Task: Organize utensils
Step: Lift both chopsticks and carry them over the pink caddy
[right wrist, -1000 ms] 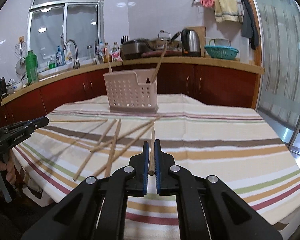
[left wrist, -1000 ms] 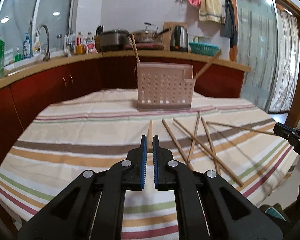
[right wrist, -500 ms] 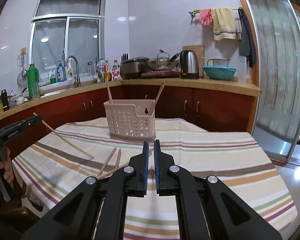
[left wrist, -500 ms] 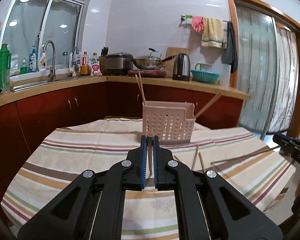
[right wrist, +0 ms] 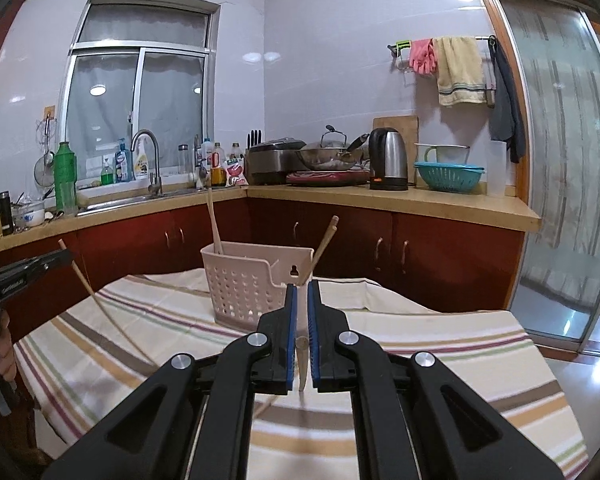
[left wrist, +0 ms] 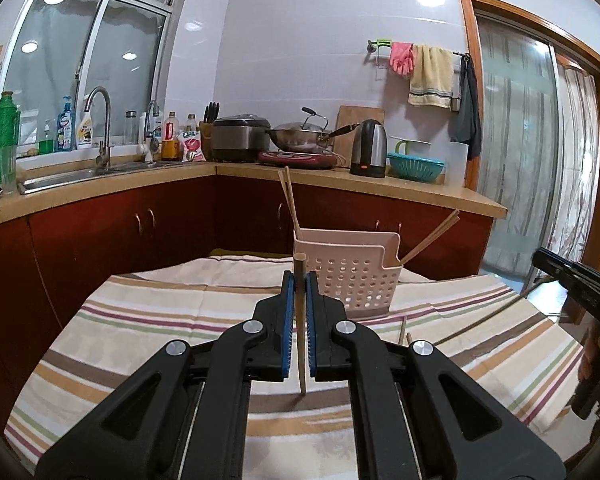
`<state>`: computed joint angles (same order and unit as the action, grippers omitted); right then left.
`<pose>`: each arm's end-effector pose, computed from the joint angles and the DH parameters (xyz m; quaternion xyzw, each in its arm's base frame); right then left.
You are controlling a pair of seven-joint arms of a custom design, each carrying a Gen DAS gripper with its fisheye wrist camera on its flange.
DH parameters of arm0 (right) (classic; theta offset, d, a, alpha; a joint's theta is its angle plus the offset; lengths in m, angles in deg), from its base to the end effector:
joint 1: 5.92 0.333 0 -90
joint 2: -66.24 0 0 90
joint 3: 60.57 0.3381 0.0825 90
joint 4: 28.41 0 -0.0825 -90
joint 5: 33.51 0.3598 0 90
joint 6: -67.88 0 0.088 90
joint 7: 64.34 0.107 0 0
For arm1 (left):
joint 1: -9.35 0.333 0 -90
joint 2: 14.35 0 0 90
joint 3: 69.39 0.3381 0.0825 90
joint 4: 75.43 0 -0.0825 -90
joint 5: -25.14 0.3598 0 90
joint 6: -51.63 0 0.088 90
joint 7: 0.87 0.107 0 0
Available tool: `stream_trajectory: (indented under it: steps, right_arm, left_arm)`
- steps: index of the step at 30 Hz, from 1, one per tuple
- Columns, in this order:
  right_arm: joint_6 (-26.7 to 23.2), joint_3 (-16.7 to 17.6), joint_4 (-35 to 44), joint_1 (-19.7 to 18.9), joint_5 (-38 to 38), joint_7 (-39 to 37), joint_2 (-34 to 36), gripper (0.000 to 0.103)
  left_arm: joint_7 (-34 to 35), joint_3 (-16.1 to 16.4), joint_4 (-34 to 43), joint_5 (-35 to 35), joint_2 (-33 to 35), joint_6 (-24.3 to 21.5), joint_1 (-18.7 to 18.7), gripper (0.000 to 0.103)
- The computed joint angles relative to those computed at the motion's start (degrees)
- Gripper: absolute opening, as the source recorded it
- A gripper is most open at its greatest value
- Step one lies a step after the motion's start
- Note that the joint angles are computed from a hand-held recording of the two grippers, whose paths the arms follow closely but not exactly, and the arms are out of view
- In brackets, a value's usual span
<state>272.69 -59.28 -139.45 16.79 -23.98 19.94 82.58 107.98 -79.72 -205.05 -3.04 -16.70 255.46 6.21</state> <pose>0.5873 0.2368 0.5425 -0.6307 0.4621 -0.3470 0.5179 0.5195 -0.0661 0.5711 -0.5721 0.5546 -0.4476 0.4059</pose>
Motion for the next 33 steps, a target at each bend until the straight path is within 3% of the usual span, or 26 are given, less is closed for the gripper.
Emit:
stream_trajectory:
  steps: [12, 18, 22, 25, 33]
  right_arm:
    - [-2.83, -0.76, 11.49, 0.28, -2.23, 0.65, 7.21, 0.006]
    - [-6.42, -0.89, 17.21, -0.09, -3.77, 1.87, 10.77, 0.006]
    - [-7.71, 0.9, 19.55, -1.81, -5.7, 3.39, 11.65, 0.006]
    - [-8.26, 2.32, 20.95, -3.14, -7.5, 4.41, 11.6, 0.006]
    - [-9.65, 9.28, 28.27, -8.75, -14.32, 6.72, 14.15, 0.006]
  left_arm:
    - [0.52, 3.35, 7.5, 2.07, 5.75, -1.08, -1.79, 0.006]
    - [-3.42, 4.77, 10.65, 7.32, 8.41, -2.06, -1.56, 0.006]
    - [-7.41, 5.02, 13.13, 12.15, 9.92, -3.09, -0.61, 0.006]
    - [-11.54, 4.14, 15.12, 17.29, 10.94, -3.32, 1.33, 0.006]
    - [-27.77, -2.8, 23.98, 35.41, 14.94, -4.91, 10.87, 0.006]
